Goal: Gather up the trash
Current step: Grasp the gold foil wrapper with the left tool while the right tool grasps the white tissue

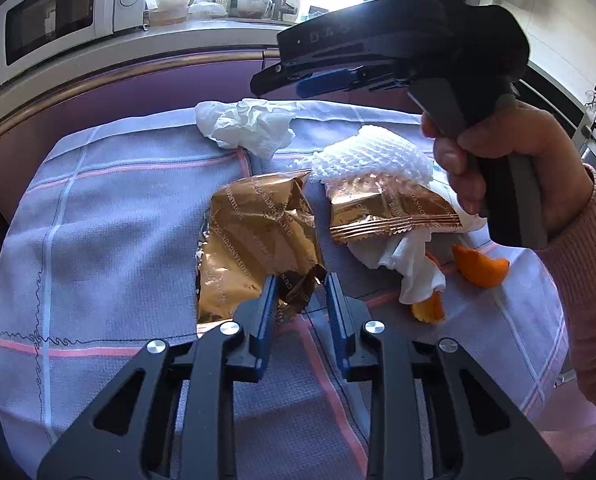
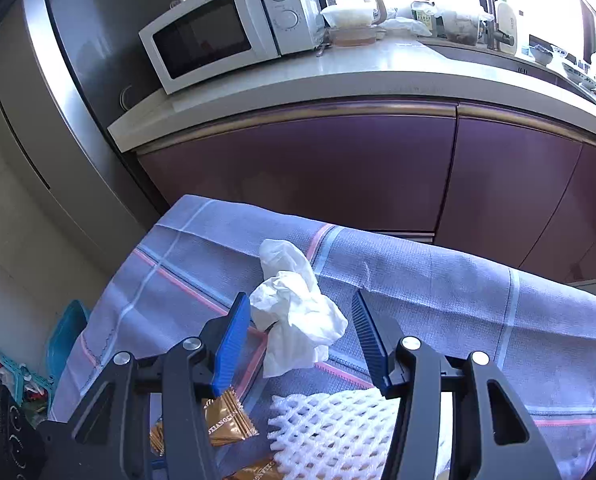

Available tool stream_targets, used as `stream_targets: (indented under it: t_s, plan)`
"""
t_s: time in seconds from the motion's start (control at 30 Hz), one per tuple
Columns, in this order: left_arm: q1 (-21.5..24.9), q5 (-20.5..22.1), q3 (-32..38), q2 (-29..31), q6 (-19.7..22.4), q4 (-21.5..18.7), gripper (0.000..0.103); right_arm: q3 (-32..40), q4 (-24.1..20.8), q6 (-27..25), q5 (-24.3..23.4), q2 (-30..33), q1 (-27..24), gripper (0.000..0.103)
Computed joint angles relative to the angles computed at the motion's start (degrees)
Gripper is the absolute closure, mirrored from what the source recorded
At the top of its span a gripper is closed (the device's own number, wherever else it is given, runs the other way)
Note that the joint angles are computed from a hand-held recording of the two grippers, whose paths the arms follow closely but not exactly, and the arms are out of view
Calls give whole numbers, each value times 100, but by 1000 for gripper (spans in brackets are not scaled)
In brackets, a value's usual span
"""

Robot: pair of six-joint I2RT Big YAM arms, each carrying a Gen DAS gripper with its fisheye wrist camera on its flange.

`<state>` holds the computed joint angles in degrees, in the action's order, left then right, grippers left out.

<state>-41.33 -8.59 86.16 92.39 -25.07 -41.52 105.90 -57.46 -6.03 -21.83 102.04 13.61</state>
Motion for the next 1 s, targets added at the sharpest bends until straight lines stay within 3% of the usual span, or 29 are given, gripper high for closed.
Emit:
stream_targets:
  t_s: [0.17, 0.23, 0.43, 1.0]
  plan:
    - [33, 111, -128, -109, -68, 154, 84, 195, -342, -174, 189, 205, 73, 54]
    - [41, 102, -206, -176, -109, 240, 84, 193, -385, -226, 232, 224, 89, 69]
    - [33, 32, -456, -449, -229, 419, 85, 141, -396, -249, 114, 220, 56, 94]
    - [-27, -558, -1325, -1501, -635, 545, 87, -1064, 631, -2, -749, -977, 35, 99]
